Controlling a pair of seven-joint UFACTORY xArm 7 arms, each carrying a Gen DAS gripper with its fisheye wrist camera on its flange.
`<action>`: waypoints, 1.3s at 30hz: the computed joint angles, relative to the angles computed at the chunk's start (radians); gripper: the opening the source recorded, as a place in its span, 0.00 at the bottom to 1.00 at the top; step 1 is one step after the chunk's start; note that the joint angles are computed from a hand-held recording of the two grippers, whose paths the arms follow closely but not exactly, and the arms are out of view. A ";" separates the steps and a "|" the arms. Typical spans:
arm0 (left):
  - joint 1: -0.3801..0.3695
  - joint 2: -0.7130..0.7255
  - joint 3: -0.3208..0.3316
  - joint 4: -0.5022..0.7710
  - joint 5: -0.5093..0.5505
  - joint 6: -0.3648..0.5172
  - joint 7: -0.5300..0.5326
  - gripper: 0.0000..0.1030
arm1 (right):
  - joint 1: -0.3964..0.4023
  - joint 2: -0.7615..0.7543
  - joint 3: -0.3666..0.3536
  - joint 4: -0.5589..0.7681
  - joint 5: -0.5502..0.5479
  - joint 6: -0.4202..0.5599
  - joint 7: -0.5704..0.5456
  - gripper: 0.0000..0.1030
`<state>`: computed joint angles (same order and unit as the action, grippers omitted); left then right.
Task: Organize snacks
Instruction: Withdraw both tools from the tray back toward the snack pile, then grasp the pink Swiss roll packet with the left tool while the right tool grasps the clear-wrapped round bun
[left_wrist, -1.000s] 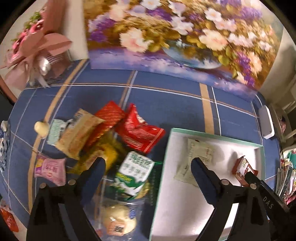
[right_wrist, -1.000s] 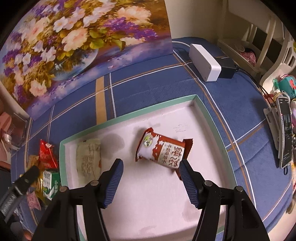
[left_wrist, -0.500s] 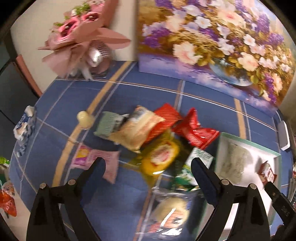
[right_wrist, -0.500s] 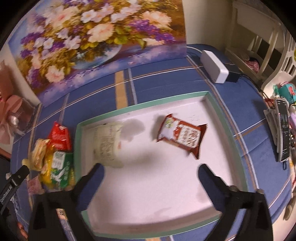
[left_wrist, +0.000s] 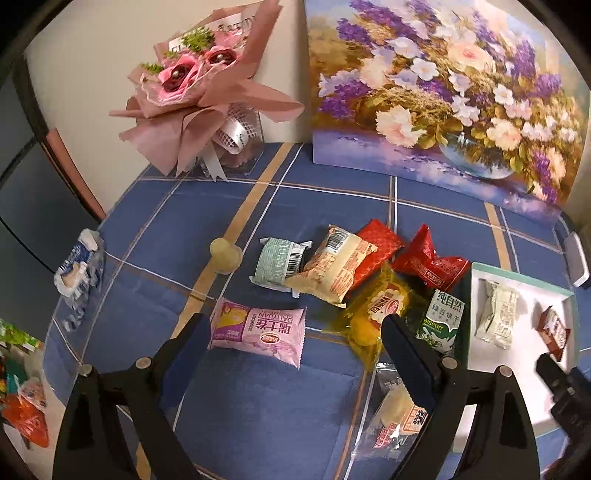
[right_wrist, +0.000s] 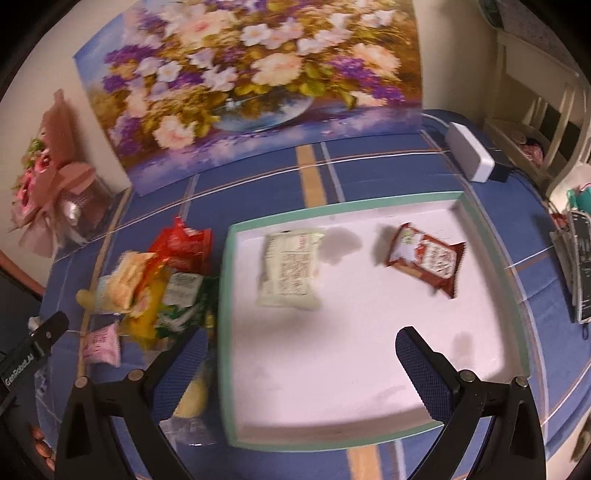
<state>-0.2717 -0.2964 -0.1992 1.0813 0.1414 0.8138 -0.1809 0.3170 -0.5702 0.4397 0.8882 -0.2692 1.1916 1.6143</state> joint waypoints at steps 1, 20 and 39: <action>0.000 -0.002 0.005 0.000 -0.005 0.000 0.006 0.91 | 0.001 0.006 0.000 0.004 0.000 -0.013 0.001 1.00; 0.059 0.010 0.078 0.032 -0.100 0.018 0.163 0.91 | 0.070 0.298 0.004 0.244 -0.171 -0.046 0.063 1.00; 0.073 0.171 0.097 0.095 -0.198 0.137 0.168 0.91 | 0.179 0.442 -0.117 0.235 -0.050 -0.212 -0.016 0.94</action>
